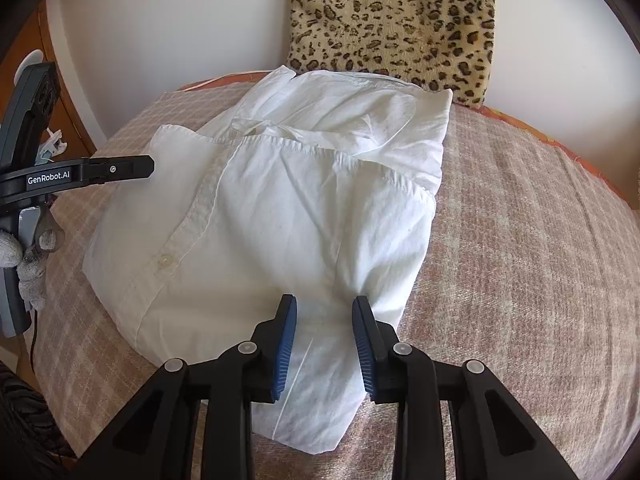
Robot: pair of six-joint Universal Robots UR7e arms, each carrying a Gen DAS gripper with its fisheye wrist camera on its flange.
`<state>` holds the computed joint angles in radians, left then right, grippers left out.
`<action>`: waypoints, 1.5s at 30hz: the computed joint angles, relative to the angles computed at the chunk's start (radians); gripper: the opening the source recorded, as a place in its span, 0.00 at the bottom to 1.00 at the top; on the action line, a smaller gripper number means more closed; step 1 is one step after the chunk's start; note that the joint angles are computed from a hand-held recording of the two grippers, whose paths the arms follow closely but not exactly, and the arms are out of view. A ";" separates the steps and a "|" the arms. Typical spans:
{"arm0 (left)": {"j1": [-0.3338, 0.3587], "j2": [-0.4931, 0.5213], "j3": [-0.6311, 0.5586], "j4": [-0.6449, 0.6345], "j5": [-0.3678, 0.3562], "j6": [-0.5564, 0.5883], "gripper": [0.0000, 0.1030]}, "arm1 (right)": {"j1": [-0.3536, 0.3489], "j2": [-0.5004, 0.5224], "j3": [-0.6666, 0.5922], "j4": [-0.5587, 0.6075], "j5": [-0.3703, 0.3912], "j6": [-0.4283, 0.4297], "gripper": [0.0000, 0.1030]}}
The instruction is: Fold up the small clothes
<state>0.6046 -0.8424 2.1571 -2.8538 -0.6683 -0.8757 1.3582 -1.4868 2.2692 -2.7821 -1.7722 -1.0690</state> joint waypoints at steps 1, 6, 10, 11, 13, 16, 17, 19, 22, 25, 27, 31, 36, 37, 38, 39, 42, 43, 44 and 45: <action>0.001 0.008 -0.011 0.030 0.014 0.002 0.39 | 0.001 0.000 0.001 -0.002 -0.006 -0.002 0.27; -0.006 0.022 -0.031 0.104 0.051 -0.005 0.39 | -0.001 0.001 -0.008 0.022 -0.010 0.023 0.27; -0.012 0.023 -0.032 0.133 0.069 -0.009 0.39 | -0.002 -0.007 -0.002 0.019 -0.002 0.011 0.27; -0.014 0.023 -0.033 0.140 0.076 -0.008 0.39 | -0.005 -0.012 -0.004 0.028 0.008 0.012 0.27; -0.017 0.025 -0.036 0.153 0.092 -0.002 0.39 | -0.010 -0.019 -0.014 0.053 0.025 0.024 0.27; -0.018 0.031 -0.047 0.168 0.118 0.015 0.39 | -0.015 -0.022 -0.032 0.073 0.059 0.041 0.29; -0.018 0.032 -0.050 0.171 0.125 0.022 0.39 | -0.017 -0.021 -0.038 0.072 0.075 0.042 0.30; -0.016 0.036 -0.059 0.177 0.143 0.042 0.40 | -0.016 -0.014 -0.051 0.072 0.085 0.051 0.30; -0.005 0.032 -0.062 0.137 0.146 0.083 0.41 | -0.017 0.003 -0.079 0.087 0.117 0.062 0.34; 0.021 0.025 -0.059 0.022 0.122 0.152 0.45 | -0.016 0.030 -0.118 0.097 0.143 0.086 0.44; 0.045 0.022 -0.060 -0.070 0.101 0.205 0.47 | -0.016 0.055 -0.147 0.091 0.162 0.101 0.50; 0.104 0.029 -0.087 -0.215 0.042 0.339 0.47 | -0.005 0.139 -0.254 0.102 0.166 0.138 0.50; 0.188 0.043 -0.170 -0.215 -0.027 0.427 0.47 | -0.004 0.288 -0.436 0.178 0.171 0.202 0.50; 0.206 0.046 -0.187 -0.225 -0.056 0.447 0.47 | -0.005 0.318 -0.477 0.208 0.180 0.222 0.50; 0.223 0.051 -0.207 -0.224 -0.081 0.460 0.47 | -0.005 0.347 -0.517 0.242 0.188 0.240 0.50; 0.240 0.060 -0.230 -0.221 -0.096 0.469 0.47 | -0.006 0.375 -0.554 0.269 0.195 0.258 0.50; 0.283 0.088 -0.295 -0.211 -0.144 0.495 0.47 | -0.009 0.446 -0.650 0.342 0.220 0.309 0.51; 0.298 0.097 -0.317 -0.204 -0.163 0.502 0.47 | -0.010 0.467 -0.683 0.372 0.233 0.324 0.51; 0.313 0.106 -0.340 -0.191 -0.179 0.503 0.47 | -0.011 0.486 -0.711 0.398 0.246 0.335 0.51; 0.328 0.116 -0.364 -0.179 -0.194 0.503 0.47 | -0.010 0.506 -0.739 0.415 0.250 0.345 0.51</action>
